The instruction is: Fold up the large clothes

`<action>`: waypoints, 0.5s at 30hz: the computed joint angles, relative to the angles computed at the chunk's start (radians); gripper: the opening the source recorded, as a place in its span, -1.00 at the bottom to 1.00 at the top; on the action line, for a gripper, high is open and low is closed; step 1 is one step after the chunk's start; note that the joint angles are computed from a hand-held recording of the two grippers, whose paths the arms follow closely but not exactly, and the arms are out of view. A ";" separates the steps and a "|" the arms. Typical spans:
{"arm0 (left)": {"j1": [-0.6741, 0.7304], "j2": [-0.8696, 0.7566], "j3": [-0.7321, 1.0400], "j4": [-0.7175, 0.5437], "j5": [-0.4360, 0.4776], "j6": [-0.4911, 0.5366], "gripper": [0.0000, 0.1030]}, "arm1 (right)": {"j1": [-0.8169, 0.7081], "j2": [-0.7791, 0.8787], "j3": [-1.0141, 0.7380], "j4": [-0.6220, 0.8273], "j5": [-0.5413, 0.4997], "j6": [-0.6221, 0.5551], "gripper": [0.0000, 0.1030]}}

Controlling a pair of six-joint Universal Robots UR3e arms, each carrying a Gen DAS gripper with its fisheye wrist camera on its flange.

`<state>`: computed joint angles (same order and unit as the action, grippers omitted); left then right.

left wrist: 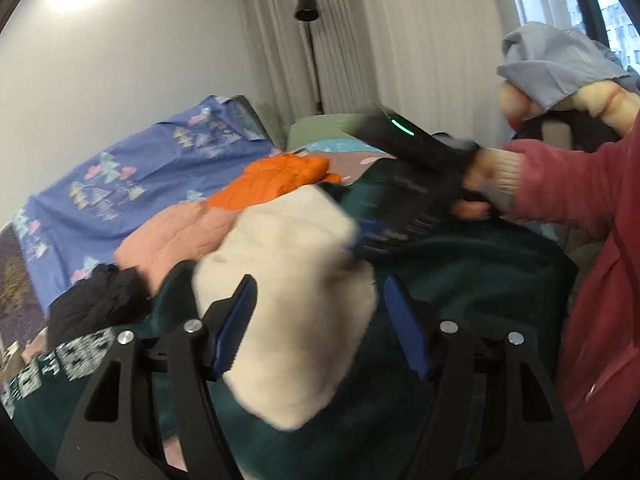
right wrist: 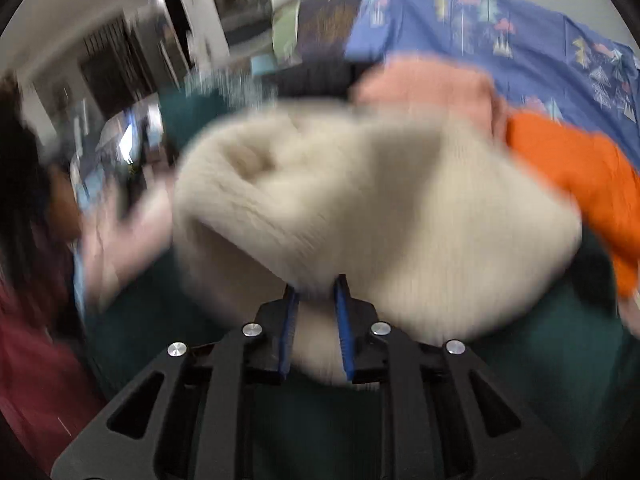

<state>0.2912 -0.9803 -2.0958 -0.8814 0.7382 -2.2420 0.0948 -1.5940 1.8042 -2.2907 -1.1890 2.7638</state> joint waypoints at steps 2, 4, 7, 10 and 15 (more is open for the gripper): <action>-0.034 -0.058 0.012 0.077 0.098 -0.089 0.41 | -0.003 -0.056 0.106 -0.015 -0.075 0.021 -0.61; -0.102 -0.186 0.055 0.171 0.222 -0.224 0.41 | -0.098 -0.147 0.199 -0.041 -0.018 0.076 -0.61; -0.175 -0.443 0.179 0.278 0.353 -0.432 0.43 | -0.284 -0.226 0.251 -0.062 0.185 0.227 -0.25; -0.165 -0.635 0.322 0.273 0.308 -0.619 0.43 | -0.361 -0.165 0.248 -0.183 0.279 0.470 0.21; -0.179 -0.905 0.564 0.224 0.250 -0.792 0.69 | -0.276 0.125 0.061 -0.226 0.319 0.645 0.56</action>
<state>0.1119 -1.8857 -1.5320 -0.6576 0.9885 -3.0335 -0.1814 -1.4688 1.8656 -2.5162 -0.8700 3.4087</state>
